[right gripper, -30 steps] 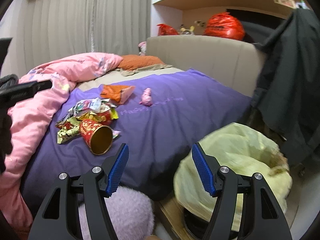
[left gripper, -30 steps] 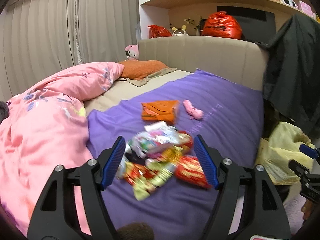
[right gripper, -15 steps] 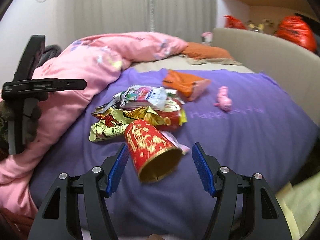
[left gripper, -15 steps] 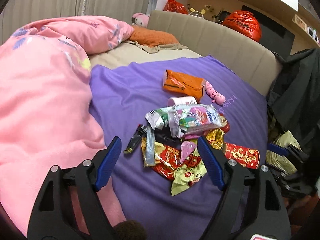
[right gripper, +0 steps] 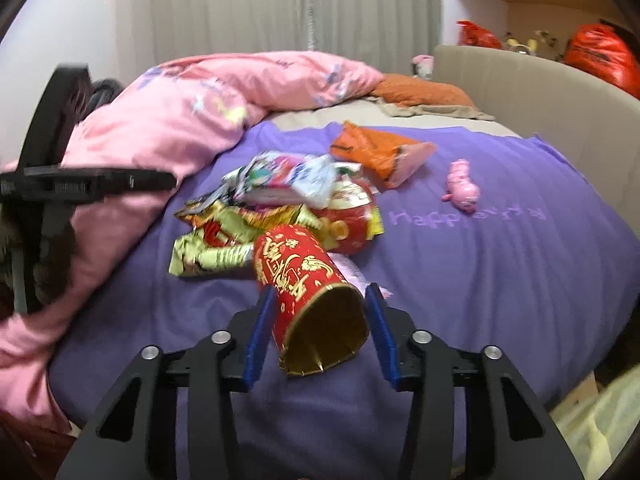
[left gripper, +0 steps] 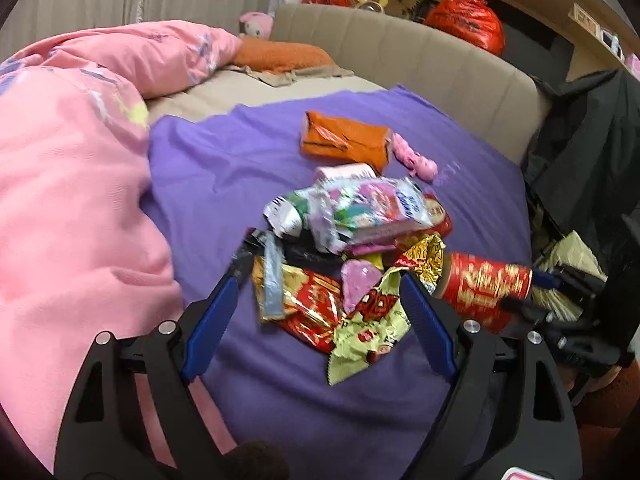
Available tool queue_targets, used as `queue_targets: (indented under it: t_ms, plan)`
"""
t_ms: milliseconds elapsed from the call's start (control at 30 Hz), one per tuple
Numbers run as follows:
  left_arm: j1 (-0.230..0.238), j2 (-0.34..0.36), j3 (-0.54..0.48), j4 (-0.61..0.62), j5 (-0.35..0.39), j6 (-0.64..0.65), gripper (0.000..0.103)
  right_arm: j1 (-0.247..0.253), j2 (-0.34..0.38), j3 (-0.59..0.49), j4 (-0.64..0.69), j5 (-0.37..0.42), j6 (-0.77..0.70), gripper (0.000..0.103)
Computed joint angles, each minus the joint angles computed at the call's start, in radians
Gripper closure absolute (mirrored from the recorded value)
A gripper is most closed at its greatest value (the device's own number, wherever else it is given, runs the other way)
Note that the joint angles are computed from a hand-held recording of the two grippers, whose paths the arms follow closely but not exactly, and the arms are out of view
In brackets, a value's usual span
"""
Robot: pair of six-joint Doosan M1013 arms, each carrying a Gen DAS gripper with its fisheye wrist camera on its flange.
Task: Collect trash
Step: 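Grasp the red paper cup with the right gripper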
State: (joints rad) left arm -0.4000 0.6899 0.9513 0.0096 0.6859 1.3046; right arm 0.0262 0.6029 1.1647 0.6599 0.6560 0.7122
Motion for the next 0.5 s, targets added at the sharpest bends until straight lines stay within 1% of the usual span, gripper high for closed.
queue_targets:
  t_ms: [33,133,200,267,367,433,500]
  plan:
    - [-0.002,0.0,0.001,-0.007,-0.001,0.014,0.024,-0.023,-0.029,0.041,0.04,0.001,-0.018,0.061]
    - [-0.007,0.002,-0.003,-0.044,0.002,0.063,0.025,-0.045,-0.05,0.06,0.071,-0.012,0.029,0.062]
    - [-0.009,0.012,-0.019,-0.078,0.028,0.105,0.026,-0.052,-0.062,0.076,0.067,-0.043,0.062,0.062]
    - [-0.013,0.027,-0.044,-0.093,0.062,0.13,0.032,-0.058,-0.071,0.087,0.054,-0.063,0.095,0.062]
    - [-0.009,0.057,-0.091,-0.152,0.109,0.177,0.035,-0.066,-0.088,0.119,0.06,-0.095,0.103,0.062]
    - [-0.007,0.072,-0.11,-0.145,0.128,0.16,0.037,-0.068,-0.094,0.134,0.069,-0.103,0.102,0.062]
    - [-0.002,0.094,-0.139,-0.149,0.175,0.148,0.039,-0.071,-0.098,0.145,0.068,-0.098,0.108,0.062]
